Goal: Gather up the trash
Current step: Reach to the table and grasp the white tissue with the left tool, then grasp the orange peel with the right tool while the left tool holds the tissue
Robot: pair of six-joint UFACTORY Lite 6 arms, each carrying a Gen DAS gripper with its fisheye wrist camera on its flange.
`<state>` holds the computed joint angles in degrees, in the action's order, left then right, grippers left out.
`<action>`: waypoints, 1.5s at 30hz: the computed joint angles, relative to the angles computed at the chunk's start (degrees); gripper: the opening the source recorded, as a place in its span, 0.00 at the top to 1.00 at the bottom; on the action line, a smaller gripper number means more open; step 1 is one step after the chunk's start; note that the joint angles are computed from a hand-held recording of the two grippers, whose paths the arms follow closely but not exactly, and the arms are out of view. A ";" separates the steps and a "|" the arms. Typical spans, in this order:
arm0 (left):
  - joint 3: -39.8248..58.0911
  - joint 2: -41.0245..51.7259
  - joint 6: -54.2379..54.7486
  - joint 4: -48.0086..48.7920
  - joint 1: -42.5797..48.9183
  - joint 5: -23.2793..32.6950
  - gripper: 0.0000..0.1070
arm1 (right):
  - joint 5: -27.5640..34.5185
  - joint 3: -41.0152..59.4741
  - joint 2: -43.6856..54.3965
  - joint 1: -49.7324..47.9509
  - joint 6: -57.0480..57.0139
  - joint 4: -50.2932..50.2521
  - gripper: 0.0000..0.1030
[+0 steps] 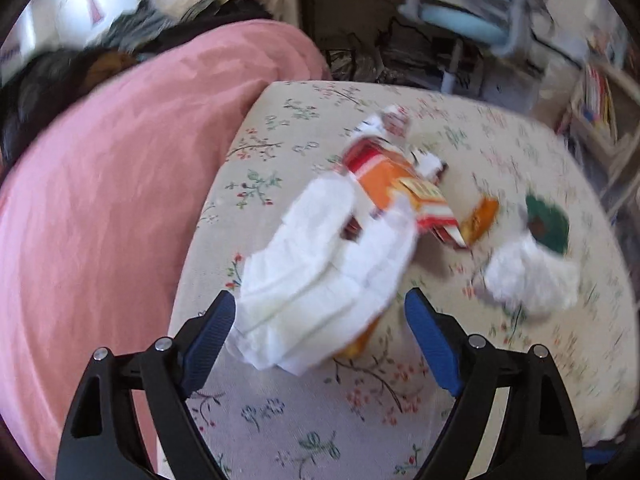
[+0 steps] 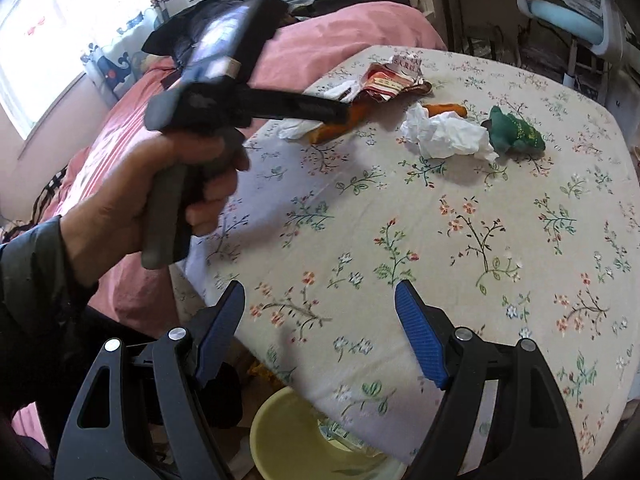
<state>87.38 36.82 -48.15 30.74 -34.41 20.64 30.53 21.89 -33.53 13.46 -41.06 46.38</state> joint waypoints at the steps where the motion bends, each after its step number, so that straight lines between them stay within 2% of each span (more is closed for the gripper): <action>1: -0.22 -0.20 2.60 -3.67 1.21 -1.01 0.23 | -0.97 0.90 2.70 -0.04 -2.27 2.27 0.28; 4: 0.39 0.44 13.67 -17.66 4.60 -2.47 0.23 | -3.13 2.93 7.54 1.23 -5.45 6.24 0.28; 6: 0.53 0.68 17.34 -21.83 5.65 -3.05 0.27 | -4.48 4.07 9.73 2.82 -6.42 8.04 0.28; 10: 1.01 0.85 24.84 -30.27 6.68 -3.56 0.50 | -7.76 5.22 12.28 7.49 -5.71 9.27 0.28; 11: 1.40 1.13 27.11 -32.29 6.94 -3.15 0.60 | -8.82 5.48 12.77 8.76 -4.95 8.93 0.28; 14: 2.86 2.13 29.15 -33.21 7.09 -1.37 0.80 | -11.87 6.42 14.41 11.63 -3.24 8.34 0.28; 16: 3.00 2.02 35.21 -39.36 8.12 -0.41 0.85 | -13.25 7.31 15.83 12.31 -3.70 9.67 0.28; 17: 2.48 1.39 38.58 -43.07 8.81 -0.12 0.91 | -13.96 7.98 16.65 12.54 -3.85 10.35 0.28; 21: -4.22 -6.13 50.23 -56.80 11.85 -1.55 0.93 | -16.70 11.33 20.25 13.18 -7.19 15.22 0.28; 25: -11.16 -13.68 62.20 -70.64 14.68 -2.91 0.93 | -18.83 18.42 28.68 12.88 -15.14 24.53 0.28; 28: -13.21 -15.92 68.96 -78.18 16.31 -2.50 0.93 | -20.24 25.13 36.48 12.22 -17.66 27.82 0.28; 31: -12.98 -16.38 71.06 -81.33 17.39 -1.82 0.93 | -20.90 33.19 44.90 10.73 -12.41 23.47 0.28; 33: -13.26 -17.33 73.37 -84.24 17.86 -1.76 0.93 | -20.38 38.00 49.48 9.52 -9.23 20.95 0.34; 36: -13.32 -18.03 75.32 -86.81 18.40 -1.44 0.93 | -19.52 46.16 56.90 8.52 0.66 12.78 0.39; 40: -12.39 -17.20 74.31 -85.95 18.89 -0.71 0.93 | -20.36 52.28 62.18 9.36 12.95 0.31 0.45; 43: -11.45 -16.27 71.11 -82.42 18.47 -0.71 0.93 | -19.99 53.57 63.10 10.13 18.42 -7.87 0.63; 45: -11.90 -16.67 70.85 -81.85 18.24 -0.75 0.93 | -18.84 52.16 61.88 10.04 15.28 -6.50 0.74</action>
